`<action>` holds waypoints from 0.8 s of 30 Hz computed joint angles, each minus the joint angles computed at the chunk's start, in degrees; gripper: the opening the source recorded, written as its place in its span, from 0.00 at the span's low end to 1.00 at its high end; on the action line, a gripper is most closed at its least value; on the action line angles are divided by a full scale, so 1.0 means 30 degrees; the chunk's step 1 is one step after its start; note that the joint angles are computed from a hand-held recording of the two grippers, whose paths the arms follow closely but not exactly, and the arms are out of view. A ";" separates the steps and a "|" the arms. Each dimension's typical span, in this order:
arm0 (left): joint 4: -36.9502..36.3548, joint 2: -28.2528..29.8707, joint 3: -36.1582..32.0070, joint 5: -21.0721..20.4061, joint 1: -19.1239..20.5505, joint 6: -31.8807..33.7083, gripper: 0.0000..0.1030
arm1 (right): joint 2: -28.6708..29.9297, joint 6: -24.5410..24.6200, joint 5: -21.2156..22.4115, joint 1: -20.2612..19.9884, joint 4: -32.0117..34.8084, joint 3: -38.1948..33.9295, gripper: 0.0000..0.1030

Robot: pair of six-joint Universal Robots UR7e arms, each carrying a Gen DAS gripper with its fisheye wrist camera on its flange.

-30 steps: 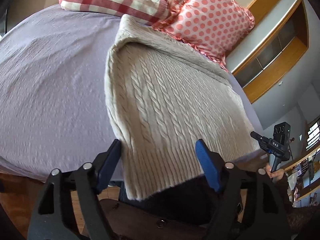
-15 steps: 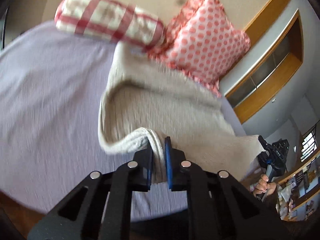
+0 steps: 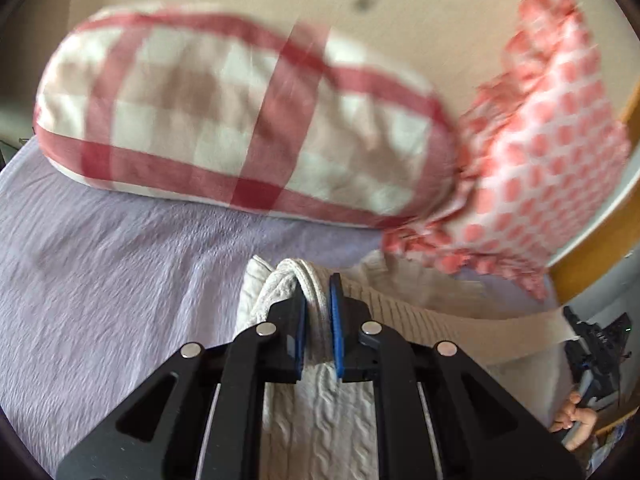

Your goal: Fold small clothes

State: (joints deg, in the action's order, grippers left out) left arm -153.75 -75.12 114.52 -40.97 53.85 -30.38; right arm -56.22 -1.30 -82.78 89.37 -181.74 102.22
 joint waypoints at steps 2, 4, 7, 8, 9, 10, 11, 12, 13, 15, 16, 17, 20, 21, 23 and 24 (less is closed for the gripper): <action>0.1294 0.0722 -0.0870 -0.0627 0.0892 -0.0967 0.11 | 0.0747 0.0847 -0.1247 0.0124 0.1747 -0.1252 0.10; 0.0633 0.0651 -0.0751 -0.1396 0.1196 -0.1067 0.14 | 0.0988 0.1879 -0.1934 0.0133 0.3885 -0.2125 0.27; -0.0259 0.0015 -0.0354 -0.1943 0.1050 -0.0242 0.31 | 0.0707 0.1835 -0.0538 -0.0187 0.3726 -0.2027 0.69; -0.0431 -0.0318 -0.0105 -0.1421 0.0746 -0.0136 0.38 | 0.0507 0.1638 -0.0618 -0.0132 0.2597 -0.1619 0.82; -0.0572 -0.0725 0.0252 -0.0612 0.0309 -0.0069 0.52 | 0.0380 0.1487 -0.0521 -0.0114 0.0719 -0.1007 0.92; -0.0741 -0.1032 0.0522 -0.0181 -0.0011 0.0132 0.54 | -0.0114 0.0997 0.0377 -0.0247 -0.0457 -0.0240 0.92; -0.1024 -0.1546 0.0999 0.0055 -0.0462 0.0660 0.54 | -0.0453 0.0418 0.1314 -0.0356 -0.0833 0.0285 0.92; -0.1114 -0.1996 0.1364 -0.0069 -0.0851 0.1048 0.55 | -0.0876 -0.0414 0.1715 -0.0285 -0.0409 0.0712 0.92; -0.1118 -0.2188 0.1444 -0.0328 -0.1050 0.1292 0.56 | -0.1292 -0.1438 0.1744 -0.0073 0.0434 0.1105 0.92; -0.1127 -0.2852 0.2158 -0.1336 -0.1572 0.1716 0.58 | -0.1802 -0.3300 0.1837 0.0347 0.2015 0.1800 0.92; -0.1098 -0.3000 0.2485 -0.1715 -0.1756 0.1832 0.62 | -0.1868 -0.3911 0.1697 0.0573 0.2666 0.1965 0.92; -0.0898 -0.2964 0.2599 -0.1978 -0.1748 0.1769 0.64 | -0.1898 -0.4652 0.1358 0.0854 0.3503 0.2147 0.92; 0.1142 -0.1866 0.1940 -0.1640 -0.1008 -0.0167 0.67 | -0.1307 -0.4492 -0.1088 0.1489 0.4420 0.2118 0.92; 0.2394 -0.1498 0.1521 -0.1396 -0.0601 -0.1175 0.65 | -0.0964 -0.3839 -0.2301 0.1572 0.4781 0.1888 0.92; 0.2498 -0.1354 0.1602 -0.0700 -0.0355 -0.1505 0.56 | -0.0723 -0.3915 -0.2446 0.1401 0.4356 0.1993 0.92; 0.2537 -0.1611 0.1703 -0.0716 -0.0491 -0.1571 0.56 | -0.0881 -0.4024 -0.2532 0.1429 0.4384 0.2167 0.92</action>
State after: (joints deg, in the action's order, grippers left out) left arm -146.13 -79.95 119.63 -43.11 52.37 -35.09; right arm -58.87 -13.37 -90.38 93.65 -168.59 108.72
